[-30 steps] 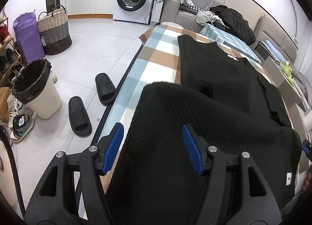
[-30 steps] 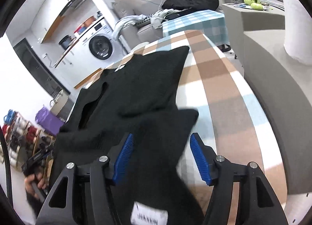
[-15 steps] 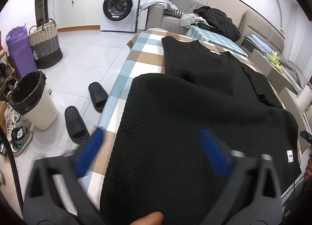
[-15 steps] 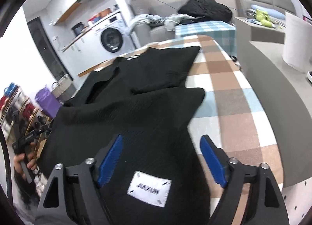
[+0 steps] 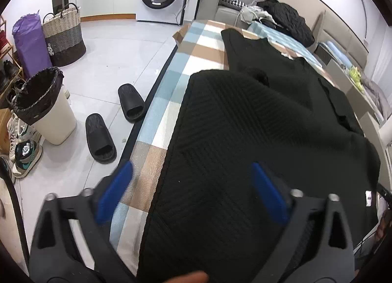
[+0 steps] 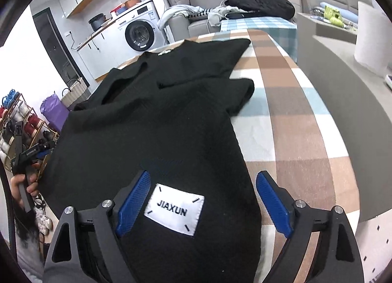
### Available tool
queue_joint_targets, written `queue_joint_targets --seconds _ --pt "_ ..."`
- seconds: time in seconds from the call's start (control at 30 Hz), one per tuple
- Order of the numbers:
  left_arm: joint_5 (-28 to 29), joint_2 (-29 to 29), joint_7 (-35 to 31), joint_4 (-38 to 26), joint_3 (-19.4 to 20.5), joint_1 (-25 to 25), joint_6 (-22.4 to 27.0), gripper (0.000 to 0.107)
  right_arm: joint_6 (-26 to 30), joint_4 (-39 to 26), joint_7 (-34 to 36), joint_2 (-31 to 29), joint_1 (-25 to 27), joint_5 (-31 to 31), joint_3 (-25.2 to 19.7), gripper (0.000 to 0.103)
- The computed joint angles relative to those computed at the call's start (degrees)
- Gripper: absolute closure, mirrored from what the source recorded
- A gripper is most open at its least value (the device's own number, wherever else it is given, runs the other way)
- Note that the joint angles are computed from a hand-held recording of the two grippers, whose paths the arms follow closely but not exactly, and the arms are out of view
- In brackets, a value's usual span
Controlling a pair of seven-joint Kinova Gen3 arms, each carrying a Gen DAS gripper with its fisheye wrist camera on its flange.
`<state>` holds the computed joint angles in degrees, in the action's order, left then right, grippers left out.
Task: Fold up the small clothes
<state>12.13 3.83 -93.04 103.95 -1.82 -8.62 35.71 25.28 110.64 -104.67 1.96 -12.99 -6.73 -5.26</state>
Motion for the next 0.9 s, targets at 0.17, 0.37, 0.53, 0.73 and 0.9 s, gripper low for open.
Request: queue_joint_targets --seconds 0.17,0.37,0.53,0.73,0.9 --pt "-5.82 2.23 1.85 -1.48 0.28 2.52 0.13 0.042 0.41 -0.09 -1.01 0.63 -0.07 1.52 0.26 0.016" --pt "1.3 1.86 -5.57 -0.18 3.11 -0.73 -1.54 0.102 0.47 0.56 -4.49 0.03 -0.41 5.51 0.2 0.029" --pt "3.71 -0.39 -6.84 2.36 1.53 0.83 -6.26 0.102 -0.39 0.4 -4.71 0.59 -0.65 7.46 0.1 0.048" --pt "7.55 -4.1 -10.61 4.97 0.82 1.44 -9.78 0.102 -1.25 -1.27 3.09 1.58 2.19 0.31 -1.22 0.098" --pt "12.23 -9.74 -14.98 8.99 -2.61 3.26 -10.07 0.102 -8.04 5.49 11.25 -5.35 1.22 -9.29 2.23 0.099"
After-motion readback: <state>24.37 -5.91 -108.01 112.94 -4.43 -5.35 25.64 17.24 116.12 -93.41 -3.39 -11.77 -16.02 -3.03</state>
